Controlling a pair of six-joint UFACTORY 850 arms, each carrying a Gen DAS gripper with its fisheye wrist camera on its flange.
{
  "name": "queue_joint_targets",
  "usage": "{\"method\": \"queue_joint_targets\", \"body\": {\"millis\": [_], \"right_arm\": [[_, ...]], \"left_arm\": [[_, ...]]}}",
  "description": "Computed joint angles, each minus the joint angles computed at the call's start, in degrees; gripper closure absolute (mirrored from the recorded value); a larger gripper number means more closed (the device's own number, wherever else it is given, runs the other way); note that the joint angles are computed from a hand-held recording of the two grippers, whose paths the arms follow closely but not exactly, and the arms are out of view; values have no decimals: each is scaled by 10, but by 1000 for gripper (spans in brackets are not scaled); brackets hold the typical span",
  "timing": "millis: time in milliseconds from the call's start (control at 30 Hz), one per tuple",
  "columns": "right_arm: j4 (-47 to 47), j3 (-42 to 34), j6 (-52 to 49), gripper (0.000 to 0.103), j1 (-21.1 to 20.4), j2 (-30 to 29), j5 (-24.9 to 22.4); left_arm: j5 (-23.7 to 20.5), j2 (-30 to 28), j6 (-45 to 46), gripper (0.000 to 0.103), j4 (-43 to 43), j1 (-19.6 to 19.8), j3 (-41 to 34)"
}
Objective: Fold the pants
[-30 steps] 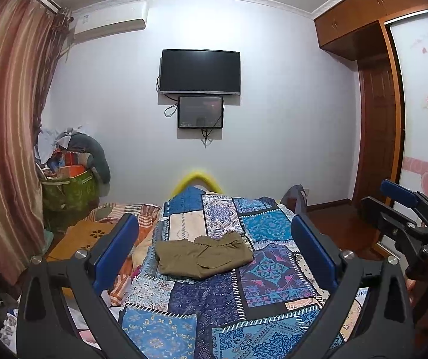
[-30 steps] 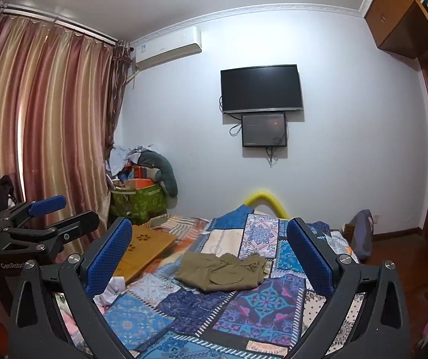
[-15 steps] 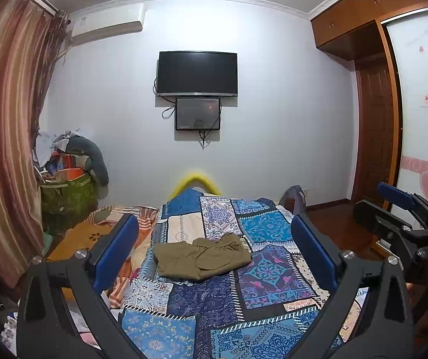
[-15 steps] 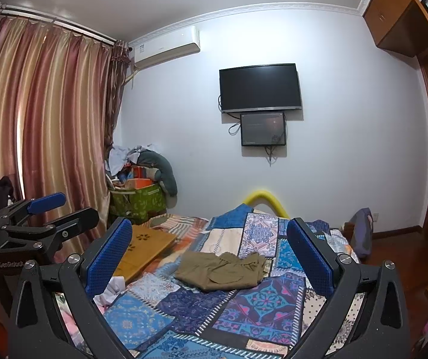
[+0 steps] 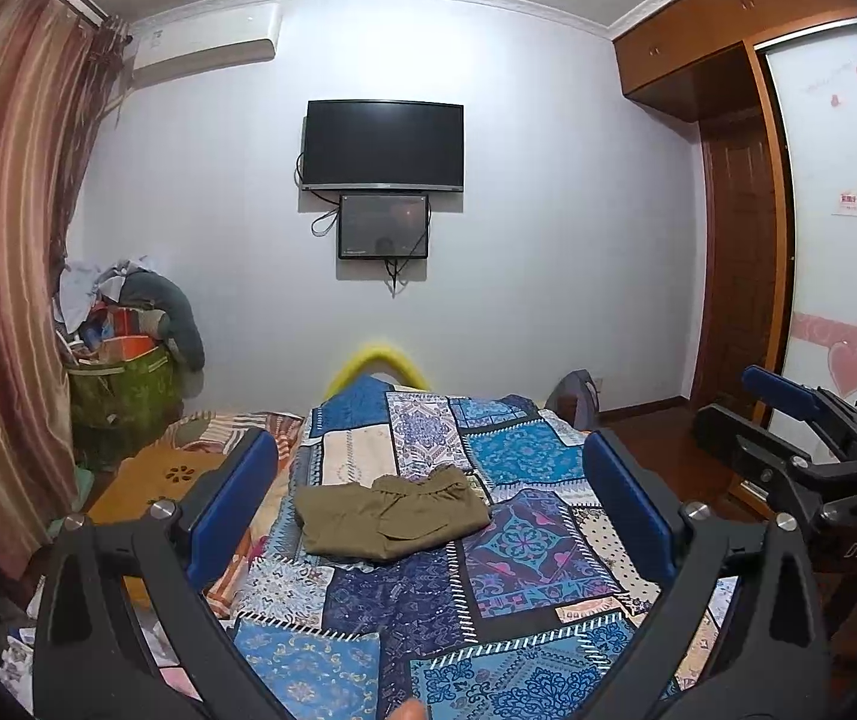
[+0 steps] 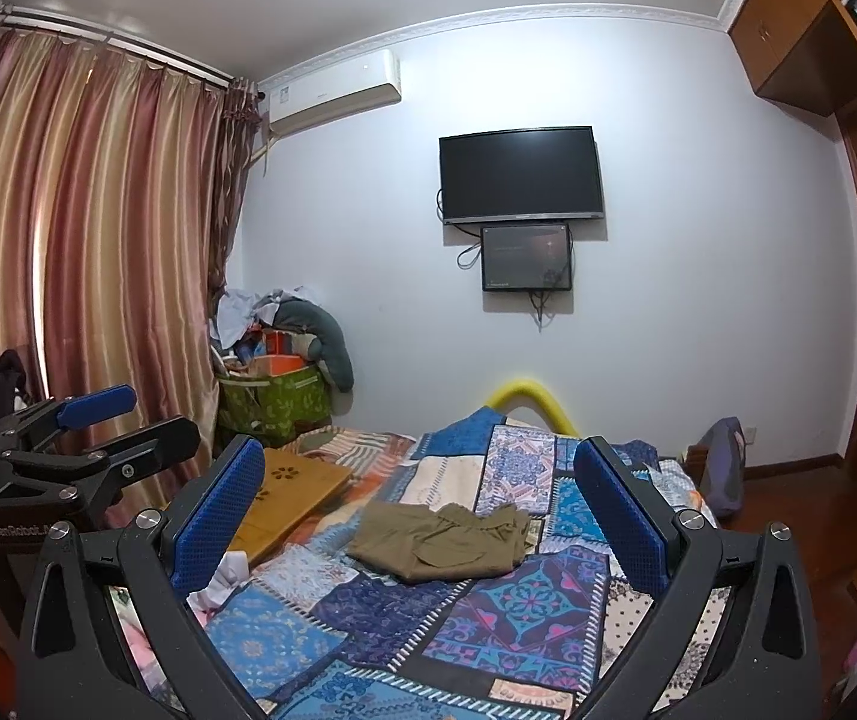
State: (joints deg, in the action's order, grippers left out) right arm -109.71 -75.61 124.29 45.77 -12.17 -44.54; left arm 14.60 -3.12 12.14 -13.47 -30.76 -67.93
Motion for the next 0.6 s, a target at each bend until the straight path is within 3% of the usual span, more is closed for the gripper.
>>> {"method": "queue_joint_targets", "body": {"millis": [600], "right_arm": [[2,2,4,0,-5,2,7]], "left_arm": [[-16,-4,-21,0,14,3,-3]]}}
